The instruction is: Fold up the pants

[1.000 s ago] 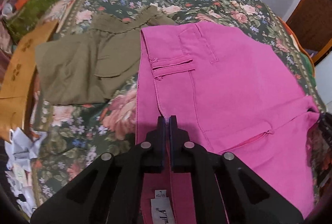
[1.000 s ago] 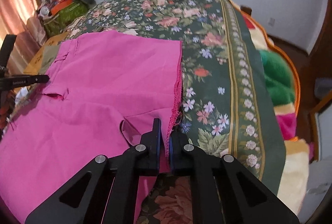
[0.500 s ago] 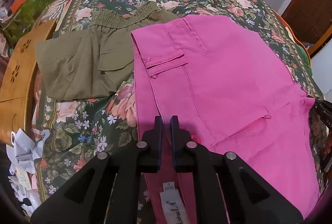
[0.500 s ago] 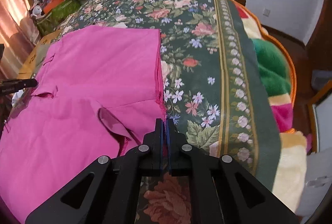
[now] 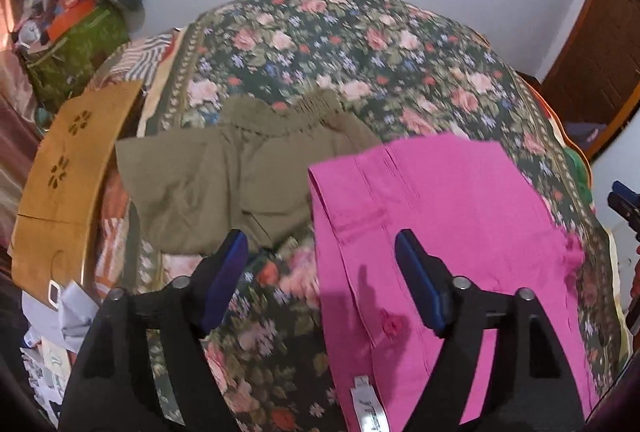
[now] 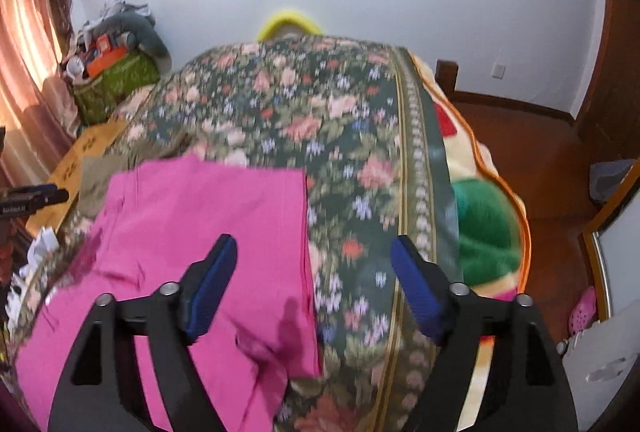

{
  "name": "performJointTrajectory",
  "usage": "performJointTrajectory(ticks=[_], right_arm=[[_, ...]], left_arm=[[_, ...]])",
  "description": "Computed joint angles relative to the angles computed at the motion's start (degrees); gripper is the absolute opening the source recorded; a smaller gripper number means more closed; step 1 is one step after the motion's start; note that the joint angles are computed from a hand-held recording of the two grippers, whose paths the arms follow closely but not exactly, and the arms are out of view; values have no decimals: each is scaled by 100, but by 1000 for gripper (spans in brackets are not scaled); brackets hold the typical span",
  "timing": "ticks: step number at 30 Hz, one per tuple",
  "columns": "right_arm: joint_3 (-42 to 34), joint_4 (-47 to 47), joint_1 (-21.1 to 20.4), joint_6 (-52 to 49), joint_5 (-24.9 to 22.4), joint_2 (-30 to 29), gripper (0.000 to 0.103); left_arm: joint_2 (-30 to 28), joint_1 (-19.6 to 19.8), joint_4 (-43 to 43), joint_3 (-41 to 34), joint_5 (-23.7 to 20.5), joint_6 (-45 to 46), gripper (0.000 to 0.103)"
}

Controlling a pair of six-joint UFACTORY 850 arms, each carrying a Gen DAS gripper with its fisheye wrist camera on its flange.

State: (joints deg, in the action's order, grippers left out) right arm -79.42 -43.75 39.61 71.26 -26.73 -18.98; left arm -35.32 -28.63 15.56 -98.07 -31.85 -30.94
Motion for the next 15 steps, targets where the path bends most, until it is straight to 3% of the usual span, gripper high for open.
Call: performJointTrajectory(ticks=[7,15], right_arm=[[-613,616,-198,-831,63,-502,79],[-1792,2071,-467,-2567,-366,-1546,79]], left_arm=[[-519,105,22,-676,-260,44,80],[-1187,288,-1133,-1461,-511,899,80]])
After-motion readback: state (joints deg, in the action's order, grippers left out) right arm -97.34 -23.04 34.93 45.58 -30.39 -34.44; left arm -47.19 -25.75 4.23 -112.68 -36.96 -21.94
